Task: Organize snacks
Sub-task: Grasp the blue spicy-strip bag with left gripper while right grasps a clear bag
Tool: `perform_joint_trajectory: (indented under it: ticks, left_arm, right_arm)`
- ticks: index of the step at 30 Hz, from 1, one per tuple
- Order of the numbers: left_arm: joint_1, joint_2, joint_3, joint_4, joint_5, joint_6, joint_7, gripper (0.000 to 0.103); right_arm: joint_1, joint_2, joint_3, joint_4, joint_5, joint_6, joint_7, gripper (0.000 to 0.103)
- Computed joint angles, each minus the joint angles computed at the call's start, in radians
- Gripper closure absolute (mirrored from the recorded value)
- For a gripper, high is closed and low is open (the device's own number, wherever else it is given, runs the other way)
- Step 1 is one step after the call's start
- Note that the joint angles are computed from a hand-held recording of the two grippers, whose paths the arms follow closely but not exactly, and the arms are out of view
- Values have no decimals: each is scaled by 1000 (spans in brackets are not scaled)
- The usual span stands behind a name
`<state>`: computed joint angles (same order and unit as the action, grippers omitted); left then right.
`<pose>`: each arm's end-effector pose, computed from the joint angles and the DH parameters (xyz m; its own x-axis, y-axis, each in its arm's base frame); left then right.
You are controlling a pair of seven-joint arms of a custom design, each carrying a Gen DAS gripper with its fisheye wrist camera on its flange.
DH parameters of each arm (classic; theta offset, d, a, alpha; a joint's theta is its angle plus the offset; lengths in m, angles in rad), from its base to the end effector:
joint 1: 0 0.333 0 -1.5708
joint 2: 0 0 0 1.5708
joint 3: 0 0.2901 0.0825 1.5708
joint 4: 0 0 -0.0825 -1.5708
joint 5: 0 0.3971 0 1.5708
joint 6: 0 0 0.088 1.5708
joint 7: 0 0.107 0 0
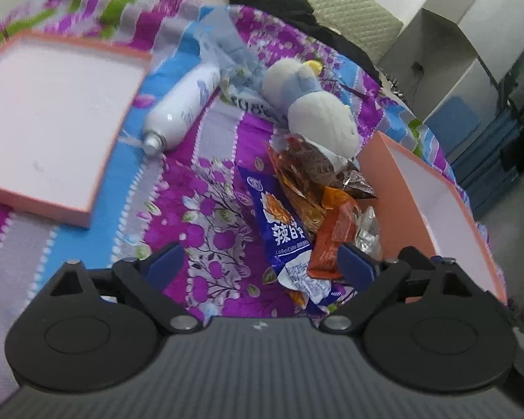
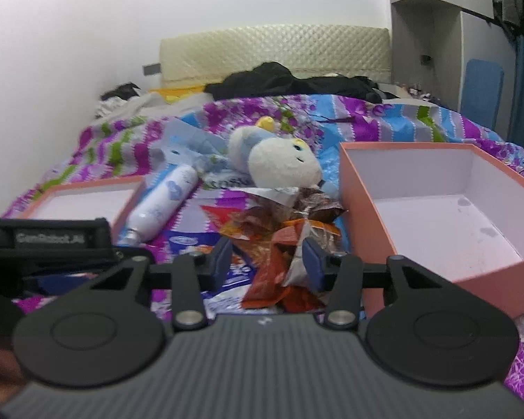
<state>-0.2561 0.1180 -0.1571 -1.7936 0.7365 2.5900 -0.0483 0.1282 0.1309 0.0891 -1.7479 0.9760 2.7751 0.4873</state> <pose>0.5934 -0.2694 0.5248 0.4432 -0.7692 0.4604 -0.4854 -0.6377 -0.5981 0.6487 0.1029 0.5515 0.5198 -0.8535 -0.0359 -0.4185 -0.2178 -0.8817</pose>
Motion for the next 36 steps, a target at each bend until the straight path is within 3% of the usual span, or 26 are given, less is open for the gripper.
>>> perform_joint_trajectory:
  ticks: [10, 16, 19, 26, 30, 36]
  left_arm:
    - [8, 157, 52, 75, -134, 151, 41, 15]
    - [-11, 249, 84, 166, -214, 180, 113, 21]
    - [-20, 288, 96, 206, -253, 193, 155, 25]
    - [-27, 359, 104, 263, -361, 231, 234, 41]
    - [-41, 369, 115, 271, -397, 237, 258, 58]
    - [-59, 347, 134, 250, -405, 253, 270, 76]
  right_arm:
    - [34, 206, -10, 146, -361, 118, 337, 55]
    - [38, 278, -12, 210, -525, 141, 472, 55]
    - [37, 305, -14, 234, -608, 143, 526, 49]
    - [-2, 338, 23, 269, -701, 103, 566, 51]
    - [-26, 342, 50, 267, -708, 92, 525, 53]
    - [-55, 334, 78, 273, -659, 53, 484, 59]
